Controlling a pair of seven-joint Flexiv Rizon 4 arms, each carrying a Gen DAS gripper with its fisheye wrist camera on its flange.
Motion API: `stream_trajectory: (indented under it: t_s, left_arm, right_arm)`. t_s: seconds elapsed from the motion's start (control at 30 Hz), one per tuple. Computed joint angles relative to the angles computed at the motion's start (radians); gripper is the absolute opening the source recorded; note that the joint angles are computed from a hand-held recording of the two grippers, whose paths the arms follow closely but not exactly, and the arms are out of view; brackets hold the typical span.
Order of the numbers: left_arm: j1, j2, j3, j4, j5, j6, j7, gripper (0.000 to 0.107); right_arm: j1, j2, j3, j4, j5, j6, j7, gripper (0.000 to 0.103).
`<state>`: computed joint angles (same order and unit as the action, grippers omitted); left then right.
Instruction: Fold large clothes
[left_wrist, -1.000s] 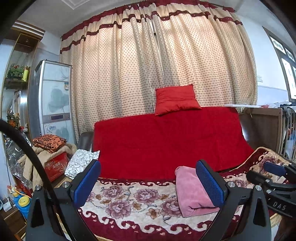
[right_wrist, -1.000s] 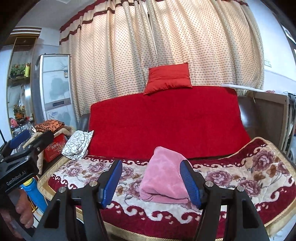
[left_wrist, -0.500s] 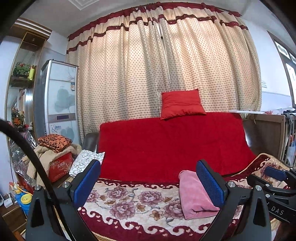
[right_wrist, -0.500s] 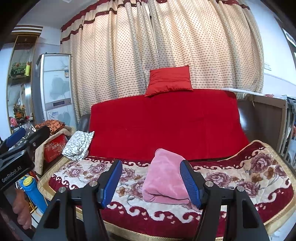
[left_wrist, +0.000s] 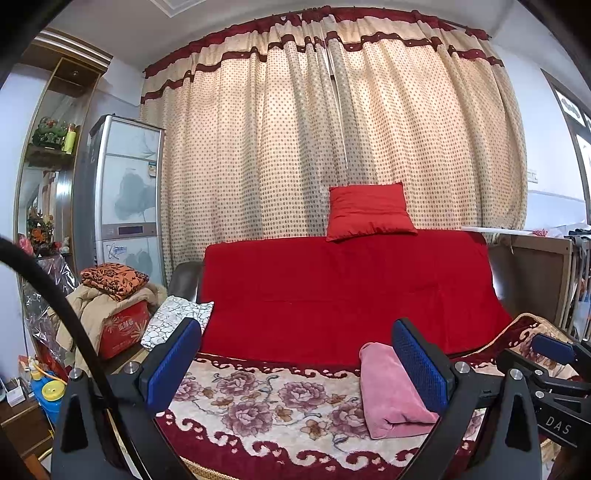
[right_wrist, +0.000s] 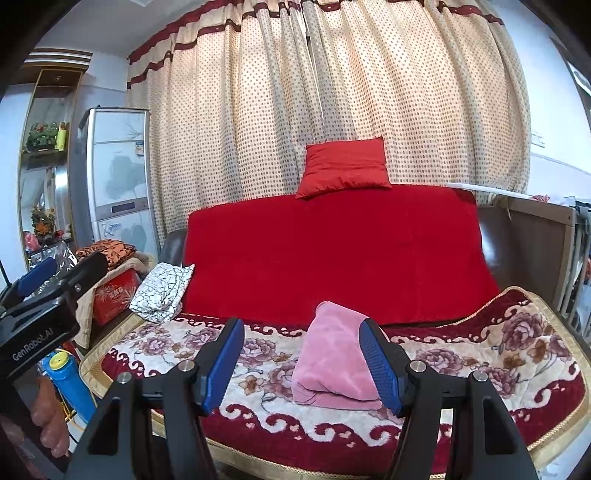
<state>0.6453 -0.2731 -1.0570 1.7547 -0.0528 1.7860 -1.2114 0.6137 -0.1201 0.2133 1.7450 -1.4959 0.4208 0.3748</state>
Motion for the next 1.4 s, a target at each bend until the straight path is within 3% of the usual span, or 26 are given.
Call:
stream_trajectory:
  t_s: [1.07,1.4]
  left_arm:
    - [0.067,0.003,-0.062,0.016,0.024,0.002,-0.035,0.102]
    - [0.098,-0.005,-0.102,0.021,0.022,-0.008,-0.021,0.102]
  right_arm:
    - [0.02,-0.016,-0.004,-0.028,0.026,-0.005,-0.039,0.069]
    - [0.053,-0.038,-0.008,-0.056,0.029,-0.086,-0.068,0.069]
